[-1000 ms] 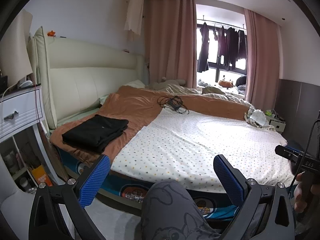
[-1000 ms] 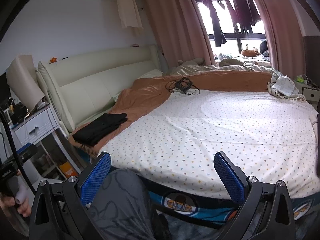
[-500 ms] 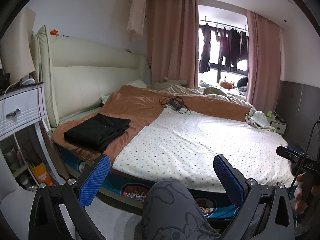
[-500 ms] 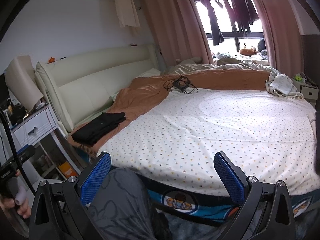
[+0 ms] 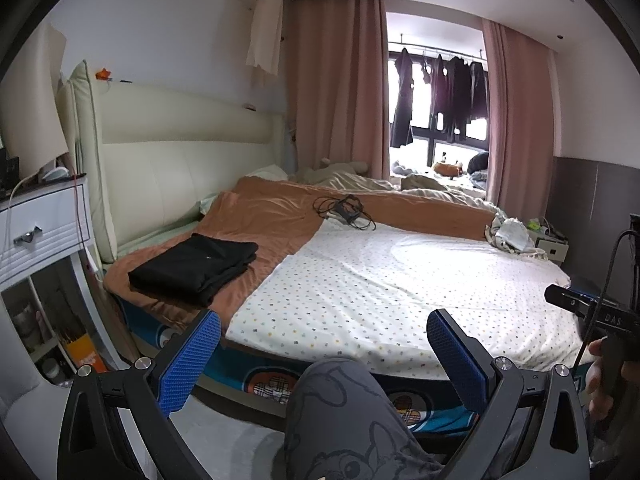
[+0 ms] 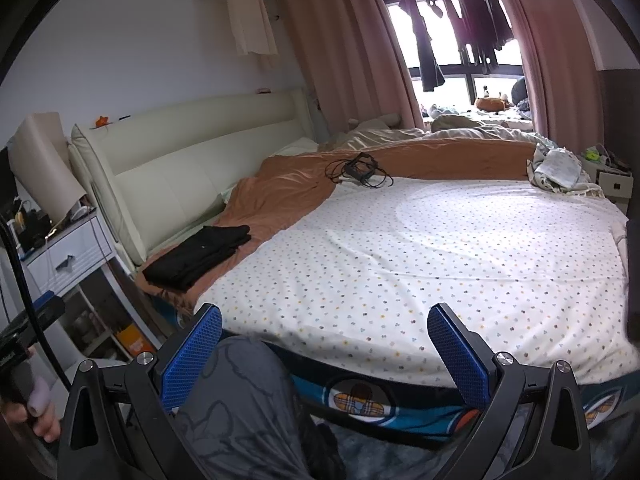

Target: Fold large clothes

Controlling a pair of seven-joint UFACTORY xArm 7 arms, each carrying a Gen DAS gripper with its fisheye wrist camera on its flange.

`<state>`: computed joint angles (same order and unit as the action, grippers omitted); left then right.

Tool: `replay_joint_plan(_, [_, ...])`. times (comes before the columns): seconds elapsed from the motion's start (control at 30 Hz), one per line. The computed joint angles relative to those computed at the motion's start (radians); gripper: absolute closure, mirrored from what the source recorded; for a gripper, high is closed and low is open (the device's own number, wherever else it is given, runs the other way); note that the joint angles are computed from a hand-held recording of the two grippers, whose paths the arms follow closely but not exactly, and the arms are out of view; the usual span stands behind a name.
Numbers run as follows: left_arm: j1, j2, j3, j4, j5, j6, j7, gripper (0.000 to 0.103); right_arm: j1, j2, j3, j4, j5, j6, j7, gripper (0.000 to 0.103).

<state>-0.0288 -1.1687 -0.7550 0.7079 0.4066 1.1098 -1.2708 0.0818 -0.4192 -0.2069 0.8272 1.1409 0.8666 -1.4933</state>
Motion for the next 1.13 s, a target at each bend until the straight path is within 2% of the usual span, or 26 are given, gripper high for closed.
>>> replay_joint_plan(1.13, [-0.006,0.003,-0.006,0.004,0.001,-0.007,0.003,0.0,-0.003,0.004,0.001,-0.003,-0.004,0.0,0.015,0.0])
